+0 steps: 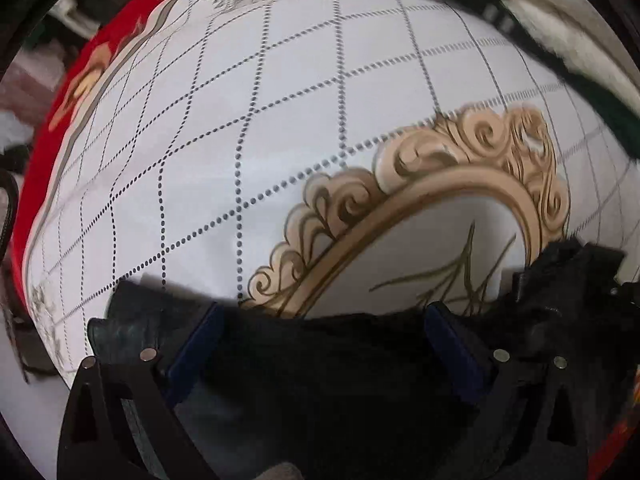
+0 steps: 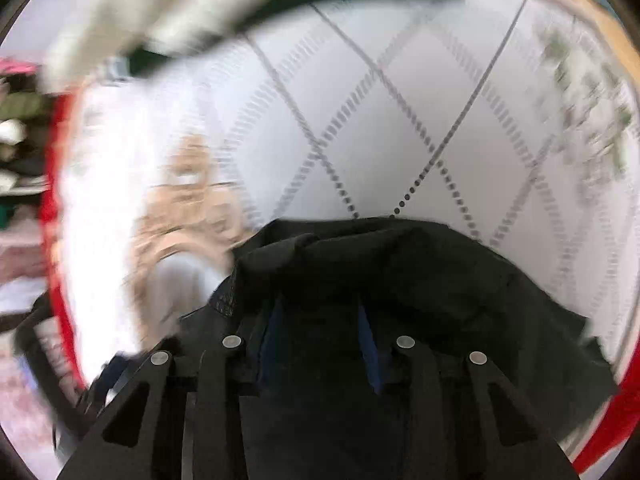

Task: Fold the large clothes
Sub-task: 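Lay the folded hem over the jacket with both grippers and smooth it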

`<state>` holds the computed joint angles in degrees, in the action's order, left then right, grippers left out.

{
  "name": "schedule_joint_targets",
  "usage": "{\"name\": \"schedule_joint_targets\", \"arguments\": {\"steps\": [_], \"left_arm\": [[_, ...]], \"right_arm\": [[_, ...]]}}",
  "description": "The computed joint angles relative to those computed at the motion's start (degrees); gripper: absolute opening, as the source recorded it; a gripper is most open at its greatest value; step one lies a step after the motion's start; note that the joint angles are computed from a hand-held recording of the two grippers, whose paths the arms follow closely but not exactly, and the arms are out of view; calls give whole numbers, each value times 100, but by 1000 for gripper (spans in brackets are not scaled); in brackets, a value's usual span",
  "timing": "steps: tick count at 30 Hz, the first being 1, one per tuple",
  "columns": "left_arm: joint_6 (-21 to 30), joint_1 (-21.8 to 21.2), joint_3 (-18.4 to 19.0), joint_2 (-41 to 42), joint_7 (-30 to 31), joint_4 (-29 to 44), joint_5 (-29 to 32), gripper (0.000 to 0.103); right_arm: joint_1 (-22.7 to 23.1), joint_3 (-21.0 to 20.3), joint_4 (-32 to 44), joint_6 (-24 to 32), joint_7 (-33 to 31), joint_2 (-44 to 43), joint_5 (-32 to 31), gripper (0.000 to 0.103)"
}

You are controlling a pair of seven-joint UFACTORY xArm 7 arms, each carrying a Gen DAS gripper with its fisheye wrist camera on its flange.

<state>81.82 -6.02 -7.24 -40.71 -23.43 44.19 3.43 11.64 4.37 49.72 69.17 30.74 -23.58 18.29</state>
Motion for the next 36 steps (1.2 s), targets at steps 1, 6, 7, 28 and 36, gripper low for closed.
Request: {"name": "schedule_joint_targets", "arguments": {"steps": [1, 6, 7, 28, 36], "left_arm": [[30, 22, 12, -8, -10, 53, 20, 103], [461, 270, 280, -491, -53, 490, -27, 103], [571, 334, 282, -600, -34, 555, 51, 103], [1313, 249, -212, -1094, -390, 638, -363, 103], [204, -273, -729, 104, -431, 452, -28, 103]], "right_arm": [[-21, -31, 47, 87, 20, 33, -1, 38], [-87, -198, 796, 874, -401, 53, -53, 38], [-86, -195, 907, 918, -481, -26, -32, 38], [-13, -278, 723, 1039, -914, -539, 652, 56], [-1051, -1167, -121, 1676, -626, -1973, 16, 48]]}}
